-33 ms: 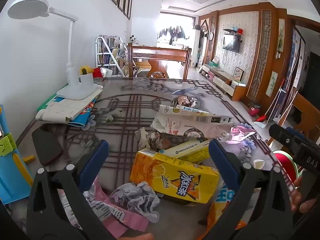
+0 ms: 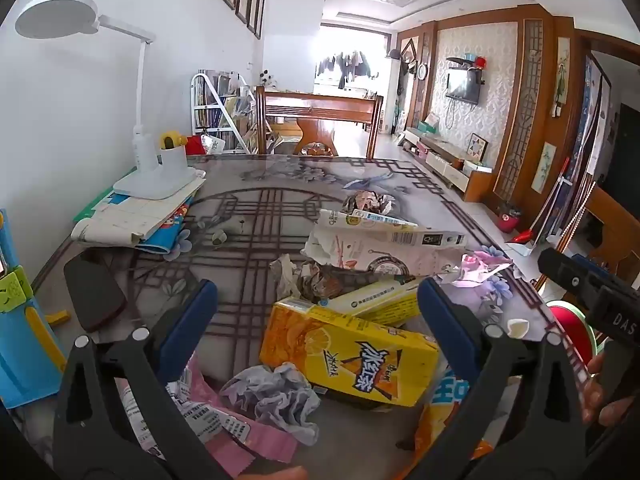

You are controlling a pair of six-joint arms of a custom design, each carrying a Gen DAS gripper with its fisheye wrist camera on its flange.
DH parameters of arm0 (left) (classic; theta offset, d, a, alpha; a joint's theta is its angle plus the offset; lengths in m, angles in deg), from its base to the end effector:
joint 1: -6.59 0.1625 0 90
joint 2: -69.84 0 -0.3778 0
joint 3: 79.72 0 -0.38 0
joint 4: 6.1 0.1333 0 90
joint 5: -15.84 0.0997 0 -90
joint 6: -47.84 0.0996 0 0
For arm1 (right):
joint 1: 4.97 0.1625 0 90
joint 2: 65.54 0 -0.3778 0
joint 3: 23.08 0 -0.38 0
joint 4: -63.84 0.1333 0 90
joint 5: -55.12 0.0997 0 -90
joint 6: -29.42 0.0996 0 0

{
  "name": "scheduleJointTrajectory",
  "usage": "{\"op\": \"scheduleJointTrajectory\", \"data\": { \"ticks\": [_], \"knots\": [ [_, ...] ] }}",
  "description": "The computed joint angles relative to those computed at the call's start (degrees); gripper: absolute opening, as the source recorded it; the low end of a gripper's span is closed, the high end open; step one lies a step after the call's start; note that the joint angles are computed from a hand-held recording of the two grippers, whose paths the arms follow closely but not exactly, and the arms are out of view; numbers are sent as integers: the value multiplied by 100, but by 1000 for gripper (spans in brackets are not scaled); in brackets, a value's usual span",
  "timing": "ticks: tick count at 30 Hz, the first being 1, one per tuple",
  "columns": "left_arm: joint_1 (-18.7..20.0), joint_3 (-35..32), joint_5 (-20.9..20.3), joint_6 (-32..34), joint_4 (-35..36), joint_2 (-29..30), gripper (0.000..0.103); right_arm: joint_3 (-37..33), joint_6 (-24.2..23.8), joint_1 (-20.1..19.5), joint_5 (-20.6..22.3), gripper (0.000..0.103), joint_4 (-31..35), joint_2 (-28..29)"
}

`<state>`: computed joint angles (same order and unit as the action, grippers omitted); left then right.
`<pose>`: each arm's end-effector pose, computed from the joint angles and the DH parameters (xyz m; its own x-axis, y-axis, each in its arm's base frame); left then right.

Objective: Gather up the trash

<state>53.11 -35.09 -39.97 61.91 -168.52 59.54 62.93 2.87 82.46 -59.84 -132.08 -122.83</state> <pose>-0.4233 -0.7215 0.0124 -0.6819 0.4469 -0.5790 0.7292 0.4767 -0.4909 0.0621 -0.6510 0.3750 -0.7981 0.3052 0.5195 -0.3877 0.3999 -0.8305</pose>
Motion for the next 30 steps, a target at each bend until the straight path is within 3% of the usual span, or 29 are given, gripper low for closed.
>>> {"op": "scheduleJointTrajectory", "data": {
  "ticks": [30],
  "knots": [
    [34,-34,79,-129,156,18,98,-50,58,-23,-70,96,125,43]
  ]
}}
